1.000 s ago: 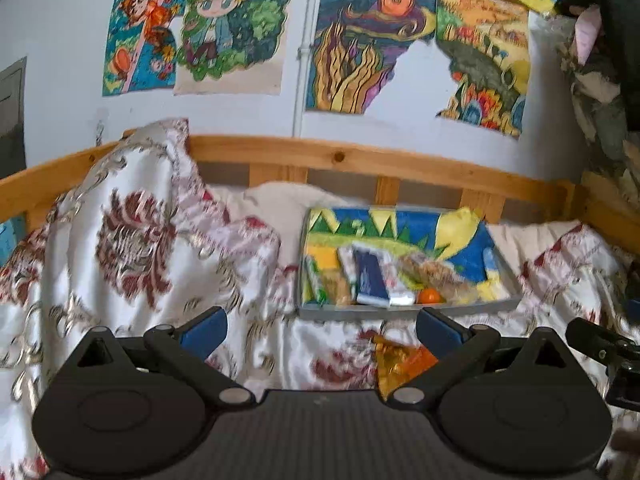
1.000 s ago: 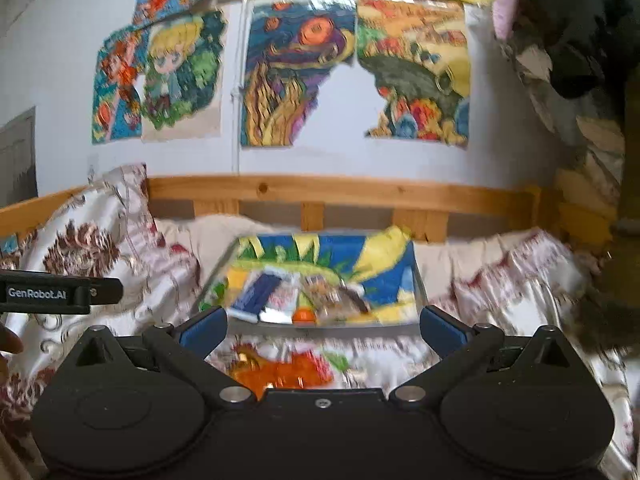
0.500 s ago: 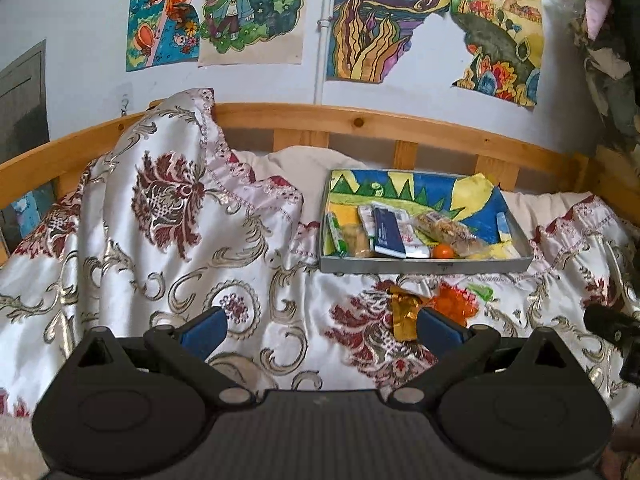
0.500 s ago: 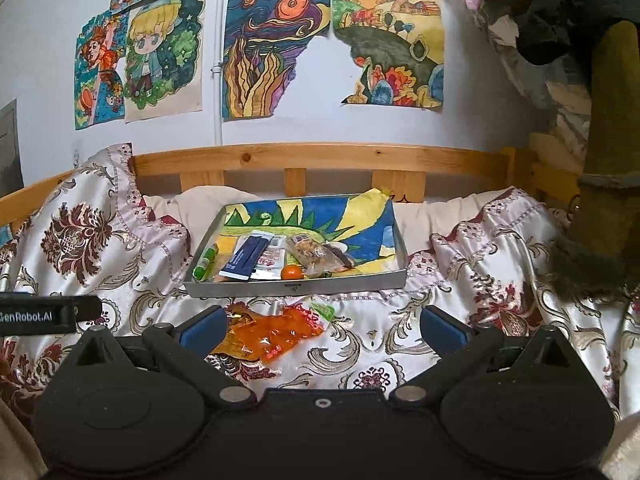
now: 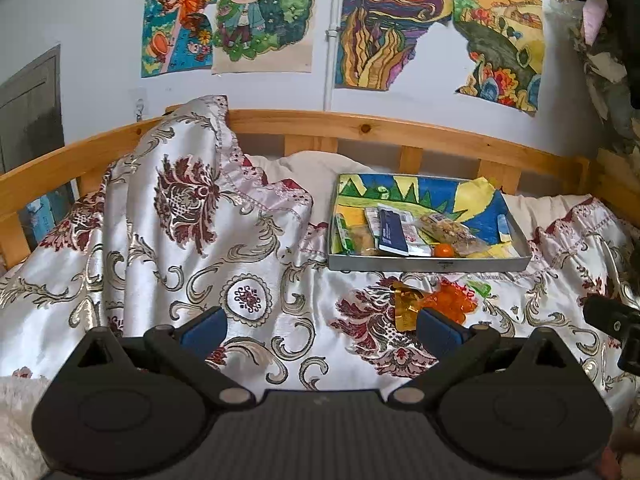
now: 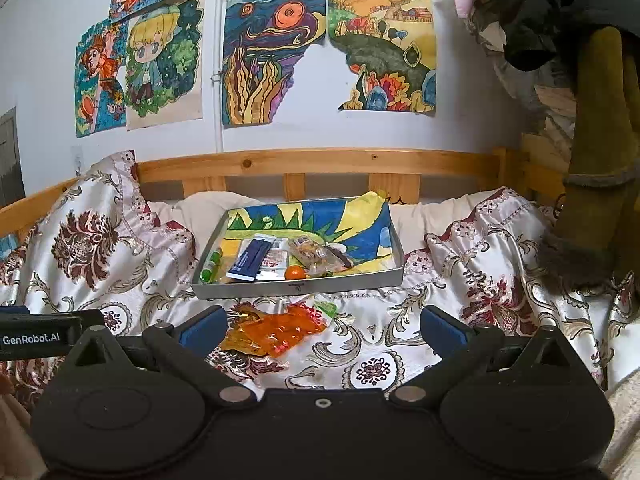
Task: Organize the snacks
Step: 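Lift both tools away from the tray back over the bed cover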
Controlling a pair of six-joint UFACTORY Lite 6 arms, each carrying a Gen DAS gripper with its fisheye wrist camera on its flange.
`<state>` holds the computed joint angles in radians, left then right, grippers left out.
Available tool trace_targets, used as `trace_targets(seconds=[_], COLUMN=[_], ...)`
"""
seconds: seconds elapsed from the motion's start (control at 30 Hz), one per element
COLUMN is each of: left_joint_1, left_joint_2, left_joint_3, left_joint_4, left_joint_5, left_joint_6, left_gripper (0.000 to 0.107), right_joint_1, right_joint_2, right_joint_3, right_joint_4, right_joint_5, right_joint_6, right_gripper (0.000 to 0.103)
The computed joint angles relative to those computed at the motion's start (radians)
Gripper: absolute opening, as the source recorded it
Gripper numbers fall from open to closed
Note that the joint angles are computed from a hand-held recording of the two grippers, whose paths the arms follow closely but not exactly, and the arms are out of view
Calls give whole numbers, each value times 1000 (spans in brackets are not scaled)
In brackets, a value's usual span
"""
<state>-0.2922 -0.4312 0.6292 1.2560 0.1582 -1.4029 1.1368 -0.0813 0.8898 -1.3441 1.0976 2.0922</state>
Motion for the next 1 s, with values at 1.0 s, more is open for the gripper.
trace_targets(seconds=[1.0], left_joint_1=[-152], left_joint_2=[358], left_joint_3=[367], left_joint_4=[-32], left_joint_5=[200], left_joint_6=[143], left_gripper=[103], right_joint_1=[-373], right_joint_2=[-2], right_joint_3=[174], right_joint_4=[31], right_joint_5=[-312], right_joint_6=[-375], right_gripper=[102])
